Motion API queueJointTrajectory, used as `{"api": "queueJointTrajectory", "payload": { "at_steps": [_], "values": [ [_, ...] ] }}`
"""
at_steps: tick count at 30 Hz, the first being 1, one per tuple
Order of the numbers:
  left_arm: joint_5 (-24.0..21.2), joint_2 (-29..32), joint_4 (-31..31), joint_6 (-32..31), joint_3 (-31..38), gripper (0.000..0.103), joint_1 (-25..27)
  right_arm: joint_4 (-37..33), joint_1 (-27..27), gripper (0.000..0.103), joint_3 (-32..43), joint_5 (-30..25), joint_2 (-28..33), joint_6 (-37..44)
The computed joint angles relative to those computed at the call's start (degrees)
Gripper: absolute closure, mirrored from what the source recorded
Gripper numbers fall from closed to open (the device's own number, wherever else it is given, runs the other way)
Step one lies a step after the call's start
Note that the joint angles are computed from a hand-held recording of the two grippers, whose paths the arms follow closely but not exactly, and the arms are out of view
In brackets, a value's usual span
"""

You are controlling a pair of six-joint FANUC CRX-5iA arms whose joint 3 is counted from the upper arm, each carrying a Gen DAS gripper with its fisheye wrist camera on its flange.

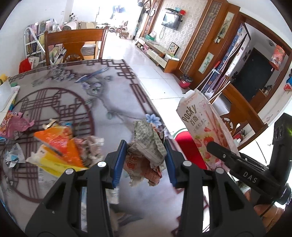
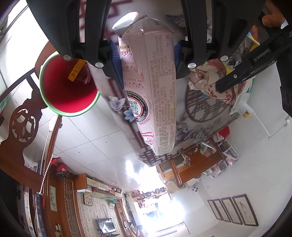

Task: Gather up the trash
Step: 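Move both tools over the red bin and release the paper and Pocky box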

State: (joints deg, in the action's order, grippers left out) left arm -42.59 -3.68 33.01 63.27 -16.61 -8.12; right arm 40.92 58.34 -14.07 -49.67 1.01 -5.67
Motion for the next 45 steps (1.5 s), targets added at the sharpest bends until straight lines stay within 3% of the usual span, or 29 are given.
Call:
{"api": "queueJointTrajectory", "payload": {
  "at_steps": [6,14,23,25,26,27,29,38,45],
  "values": [
    [1.0,3.1,-2.4,5.6,3.4,0.064,-5.2,-0.8,-2.6,0.059,-4.9,1.7,-4.6,0.8],
    [0.6,9.1,0.5,6.8,7.3,0.064,-10.8,-3.5,-6.0,0.059,-12.2,1.8,-11.1,-1.4],
    [-2.0,20.0,-1.9,8.5,18.3,0.063,-17.7,-8.1,-10.3,0.057,-17.0,1.0,-15.7,-1.4],
    [-2.9,22.0,-3.0,9.0,21.1,0.047,-18.7,-9.3,-11.5,0.056,-17.3,1.7,-16.0,0.2],
    [-3.0,22.5,-4.2,10.2,22.2,0.03,-19.1,-10.2,-12.2,0.053,-17.3,2.4,-16.1,1.1],
    [-1.8,22.4,-4.5,11.0,22.0,0.026,-19.5,-10.9,-12.9,0.043,-17.5,3.0,-16.2,1.7],
    [-1.1,21.9,-3.9,10.9,21.3,0.026,-19.5,-10.8,-13.5,0.036,-17.8,3.6,-16.5,1.1],
    [-0.2,18.2,-5.9,12.8,17.7,0.026,-17.9,-11.1,-13.6,0.034,-18.1,4.7,-16.5,-0.1],
    [2.1,11.5,-4.9,12.6,10.9,0.026,-13.2,-11.6,-11.4,0.034,-14.9,5.4,-13.2,1.3]
  ]
}}
